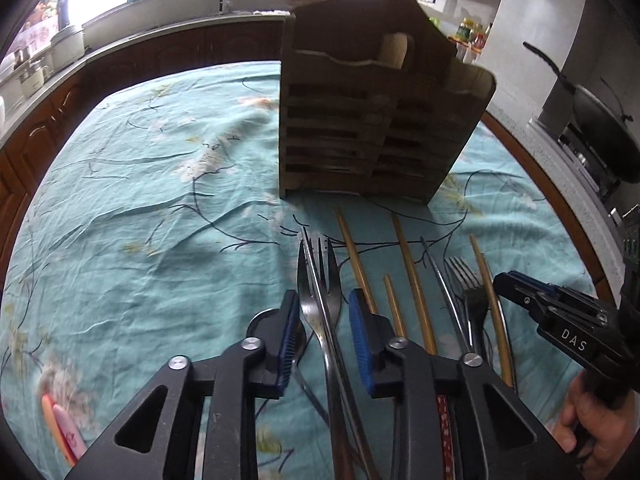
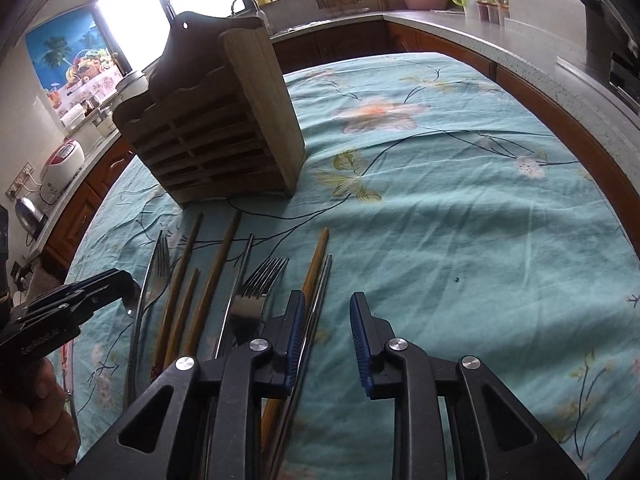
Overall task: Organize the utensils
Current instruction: 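Grasp a metal knife with the left tool while the right tool grasps a chopstick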
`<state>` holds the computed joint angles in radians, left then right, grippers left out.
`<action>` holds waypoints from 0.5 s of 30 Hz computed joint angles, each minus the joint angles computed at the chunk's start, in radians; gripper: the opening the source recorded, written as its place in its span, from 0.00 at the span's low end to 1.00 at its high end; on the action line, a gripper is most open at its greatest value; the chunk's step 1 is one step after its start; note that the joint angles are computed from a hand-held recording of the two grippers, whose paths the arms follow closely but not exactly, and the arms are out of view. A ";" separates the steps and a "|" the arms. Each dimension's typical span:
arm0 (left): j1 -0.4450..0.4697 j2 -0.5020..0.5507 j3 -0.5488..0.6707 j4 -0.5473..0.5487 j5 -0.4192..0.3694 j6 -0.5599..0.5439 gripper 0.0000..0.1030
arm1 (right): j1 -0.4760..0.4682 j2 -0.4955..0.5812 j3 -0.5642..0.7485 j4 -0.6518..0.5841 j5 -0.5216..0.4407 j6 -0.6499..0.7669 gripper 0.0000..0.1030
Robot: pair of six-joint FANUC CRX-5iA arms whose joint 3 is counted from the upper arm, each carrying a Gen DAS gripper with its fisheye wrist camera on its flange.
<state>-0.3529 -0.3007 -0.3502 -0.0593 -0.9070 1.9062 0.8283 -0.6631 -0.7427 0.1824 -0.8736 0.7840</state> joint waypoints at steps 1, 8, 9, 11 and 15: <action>0.002 0.011 0.003 0.004 0.002 -0.007 0.18 | -0.006 0.009 0.003 -0.005 0.001 0.009 0.21; -0.004 0.058 0.022 -0.008 0.017 -0.014 0.06 | -0.018 0.053 0.016 -0.009 0.013 0.045 0.17; 0.001 0.054 0.016 0.000 0.019 -0.021 0.06 | -0.016 0.058 0.017 -0.003 0.013 0.046 0.17; 0.004 0.052 0.009 0.003 0.031 -0.025 0.05 | 0.004 0.070 0.014 0.033 0.008 0.034 0.16; 0.007 0.034 -0.007 0.016 0.048 -0.038 0.05 | 0.043 0.093 0.005 0.109 -0.002 0.005 0.08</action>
